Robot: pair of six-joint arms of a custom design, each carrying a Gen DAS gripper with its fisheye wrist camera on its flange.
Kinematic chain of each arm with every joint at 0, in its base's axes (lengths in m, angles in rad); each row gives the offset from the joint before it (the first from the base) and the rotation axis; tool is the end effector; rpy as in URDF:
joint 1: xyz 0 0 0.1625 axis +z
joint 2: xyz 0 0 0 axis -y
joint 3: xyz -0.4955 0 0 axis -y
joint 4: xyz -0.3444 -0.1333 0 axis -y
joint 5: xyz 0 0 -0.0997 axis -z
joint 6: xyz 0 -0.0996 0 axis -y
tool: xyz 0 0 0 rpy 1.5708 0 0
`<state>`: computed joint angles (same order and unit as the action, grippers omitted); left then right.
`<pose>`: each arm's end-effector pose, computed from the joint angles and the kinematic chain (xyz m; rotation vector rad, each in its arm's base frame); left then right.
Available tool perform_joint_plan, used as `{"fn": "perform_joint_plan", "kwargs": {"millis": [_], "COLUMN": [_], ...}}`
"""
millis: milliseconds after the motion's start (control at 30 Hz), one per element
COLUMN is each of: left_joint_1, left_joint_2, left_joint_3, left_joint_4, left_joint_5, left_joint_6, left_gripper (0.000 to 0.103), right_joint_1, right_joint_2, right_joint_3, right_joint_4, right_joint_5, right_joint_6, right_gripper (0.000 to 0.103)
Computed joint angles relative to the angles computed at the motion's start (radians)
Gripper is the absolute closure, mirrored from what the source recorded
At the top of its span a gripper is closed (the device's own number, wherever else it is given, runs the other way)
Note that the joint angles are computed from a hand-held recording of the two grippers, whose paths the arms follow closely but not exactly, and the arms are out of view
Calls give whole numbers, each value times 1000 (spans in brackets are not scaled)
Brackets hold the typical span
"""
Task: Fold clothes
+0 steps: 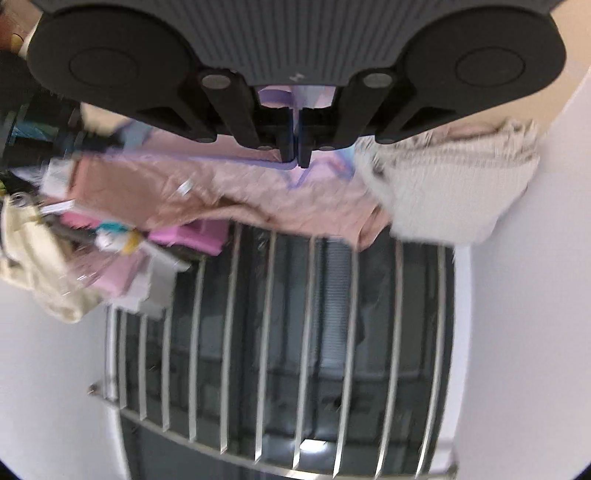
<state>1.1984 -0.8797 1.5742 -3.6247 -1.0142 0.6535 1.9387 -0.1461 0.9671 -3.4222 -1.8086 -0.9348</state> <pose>-0.0757 -0.7048 0.4036 0.5759 1.9583 -1.5119 0.4115 -0.7622 0.0183 1.3092 -1.9818 1.2091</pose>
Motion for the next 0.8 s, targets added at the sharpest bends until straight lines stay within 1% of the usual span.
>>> {"fn": "perform_joint_plan", "kwargs": {"millis": [33,67,100,133,167,200,233,300,367,400,433,467,500,533,567,633,700,733,800], "left_joint_1": [-12,-29,-42,-40,-37,-35,-24,0,13,18,21,24,25,27,29,25,23,21,22], "left_joint_2": [-9,-11,-6,7,21,36,49,67,64,50,39,27,19,18,23,39,45,48,54], "left_joint_3": [23,47,62,65,66,66,65,66,88,110,128,146,158,173,171,155,146,143,130], "left_joint_4": [-19,-53,-80,-71,-61,-50,-11,105,174,202,210,217,219,198,187,186,190,194,202], "left_joint_5": [-5,11,40,68,97,126,147,195,213,198,185,172,162,151,151,177,187,194,217], "left_joint_6": [21,60,106,128,149,170,152,75,-19,-70,-110,-149,-180,-185,-171,-154,-163,-169,-196], "left_gripper": [101,101,101,101,101,101,101,101,96,94,87,73,67,63,63,63,63,65,81], "right_joint_1": [3,5,6,7,6,2,-1,-11,-23,-25,-27,-29,-30,-32,-32,-31,-27,-26,-24], "right_joint_2": [-29,-50,-65,-81,-87,-79,-71,-47,-34,-33,-33,-33,-33,-35,-37,-44,-48,-52,-64], "right_joint_3": [34,61,80,98,103,88,72,31,18,25,32,39,43,43,45,56,64,70,93], "right_joint_4": [-33,-58,-67,-77,-69,-34,3,83,140,140,138,137,137,138,137,128,115,107,83], "right_joint_5": [19,30,34,38,33,12,-8,-56,-78,-79,-79,-80,-78,-73,-68,-59,-52,-50,-48], "right_joint_6": [-2,-13,-28,-43,-53,-55,-56,-44,-22,-17,-12,-7,-1,7,14,21,24,24,22], "right_gripper": [102,102,102,102,102,102,102,102,102,102,102,102,102,102,102,102,102,102,102]}}
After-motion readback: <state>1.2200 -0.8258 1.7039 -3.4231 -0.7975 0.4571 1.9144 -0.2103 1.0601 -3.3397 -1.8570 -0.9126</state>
